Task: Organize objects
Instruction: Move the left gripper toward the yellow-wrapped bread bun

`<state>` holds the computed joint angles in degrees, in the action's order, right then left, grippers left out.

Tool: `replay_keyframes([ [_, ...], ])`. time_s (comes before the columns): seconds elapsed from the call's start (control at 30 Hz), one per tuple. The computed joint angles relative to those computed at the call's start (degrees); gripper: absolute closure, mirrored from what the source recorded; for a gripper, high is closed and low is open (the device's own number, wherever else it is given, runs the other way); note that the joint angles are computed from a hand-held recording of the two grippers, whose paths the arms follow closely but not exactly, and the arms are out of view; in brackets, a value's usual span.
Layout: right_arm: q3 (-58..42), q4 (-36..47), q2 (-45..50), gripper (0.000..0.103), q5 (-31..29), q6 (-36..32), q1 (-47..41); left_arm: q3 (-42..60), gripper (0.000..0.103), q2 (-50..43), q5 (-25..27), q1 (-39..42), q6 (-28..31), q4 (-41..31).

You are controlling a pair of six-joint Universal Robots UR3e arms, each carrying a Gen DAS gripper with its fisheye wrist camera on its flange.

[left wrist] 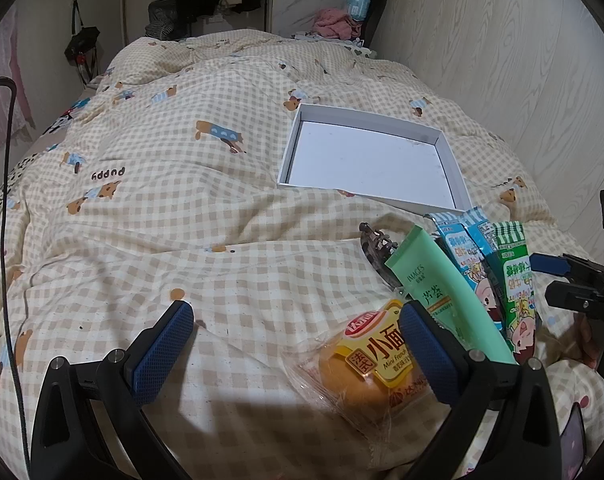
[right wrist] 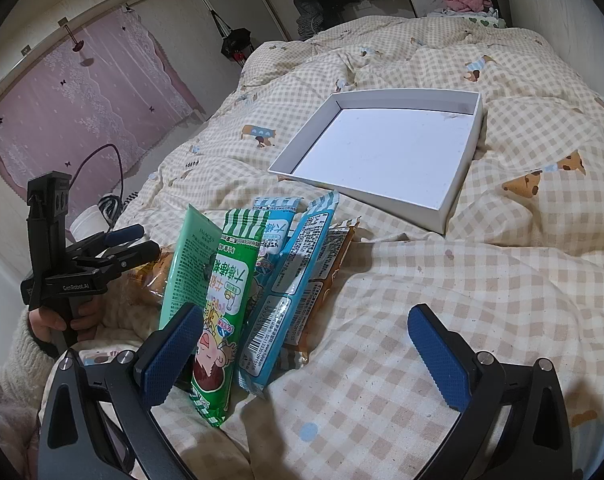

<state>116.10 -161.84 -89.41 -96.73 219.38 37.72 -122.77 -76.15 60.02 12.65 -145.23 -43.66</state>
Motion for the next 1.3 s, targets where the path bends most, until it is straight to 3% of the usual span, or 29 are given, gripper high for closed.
replay_keyframes([
  [0.23,0.2,-0.2,-0.2,0.0,0.7,0.0,-0.3,0.1,0.0,-0.1,0.1,0.0,0.0,-0.2],
  [0.33,2.4,-3.0,-1.3,0.0,5.3,-1.1,-2.5,0.2,0.0,0.0,0.0,0.0,0.1,-0.4],
  [0.4,3.0,-1.8,-4.0,0.0,9.5,-2.9,-4.4,-1.8,0.0,-1.2,0.7,-1.4,-1.3,3.6],
  [0.5,-0.8,9.4,-7.9,0.0,15.4,-9.1,-8.3,-1.9,0.0,-1.4,0.8,-1.6,-1.4,3.9],
  [0.63,-12.3,29.2,-8.1,0.0,16.4,-17.8,-9.7,-1.3,0.0,-0.8,0.6,-1.2,-1.0,2.6],
  [0.73,-15.1,33.1,-7.5,0.0,17.5,-18.9,-9.7,-1.0,0.0,-0.1,0.2,-0.9,-0.2,1.3],
  [0.8,-14.9,31.3,-7.0,0.0,14.8,-17.6,-7.9,-1.3,0.0,0.3,0.1,-0.8,0.2,1.5],
  [0.93,-9.9,18.1,-5.0,0.0,5.7,-12.8,-2.0,-2.7,0.0,2.0,-0.2,-0.4,0.3,3.0],
  [1.17,-10.0,8.3,1.3,0.0,-9.9,-5.8,6.4,-4.9,0.0,5.2,-0.7,-0.5,1.3,5.3],
  [1.3,-9.3,4.5,2.7,0.0,-12.9,-3.2,8.2,-5.0,0.0,5.1,-0.2,-1.3,1.6,5.9],
])
